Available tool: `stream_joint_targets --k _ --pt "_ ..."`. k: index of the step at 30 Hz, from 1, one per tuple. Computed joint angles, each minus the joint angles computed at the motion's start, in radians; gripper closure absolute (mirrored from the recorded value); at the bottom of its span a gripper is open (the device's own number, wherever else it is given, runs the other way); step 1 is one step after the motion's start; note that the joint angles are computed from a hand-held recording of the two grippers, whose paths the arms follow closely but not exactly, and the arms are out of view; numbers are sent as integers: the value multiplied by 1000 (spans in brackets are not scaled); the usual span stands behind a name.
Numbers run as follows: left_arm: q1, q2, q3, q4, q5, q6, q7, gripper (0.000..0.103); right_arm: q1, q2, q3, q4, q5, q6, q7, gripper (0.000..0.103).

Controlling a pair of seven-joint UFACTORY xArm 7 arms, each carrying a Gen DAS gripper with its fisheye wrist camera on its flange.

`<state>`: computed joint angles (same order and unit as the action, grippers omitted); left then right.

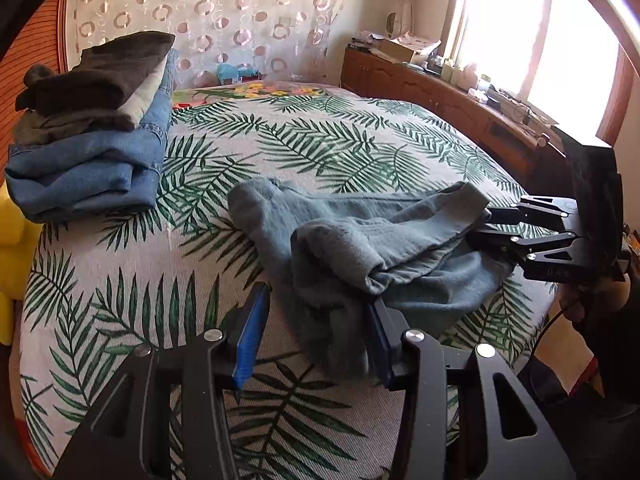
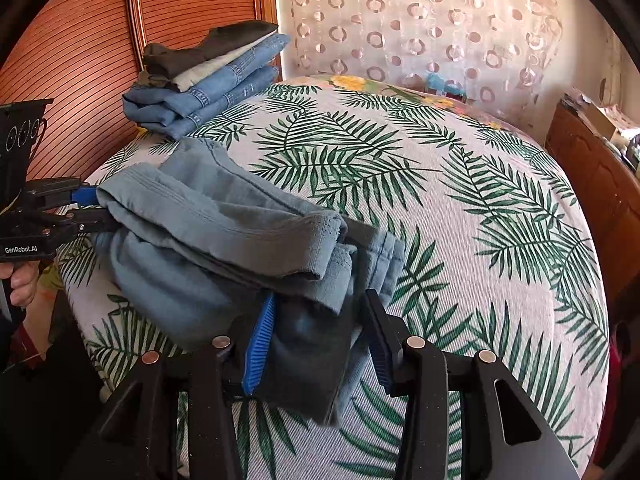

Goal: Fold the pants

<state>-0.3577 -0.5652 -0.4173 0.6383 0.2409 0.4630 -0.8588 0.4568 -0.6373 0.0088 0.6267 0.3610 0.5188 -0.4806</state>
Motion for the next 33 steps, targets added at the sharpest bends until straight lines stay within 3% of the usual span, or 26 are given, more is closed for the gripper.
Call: stream_joint_targets --k 11,19,27,33 --pt "62 48 3 46 43 -26 -3 56 2 140 19 82 4 -124 24 58" --pt "118 130 3 79 109 -32 -76 56 -10 151 24 64 -2 -251 123 58" --pt "115 123 1 71 147 -22 -123 55 112 82 -108 24 79 -199 6 58" --pt "104 121 11 68 155 -18 -127 56 84 196 -90 125 111 -112 -64 58"
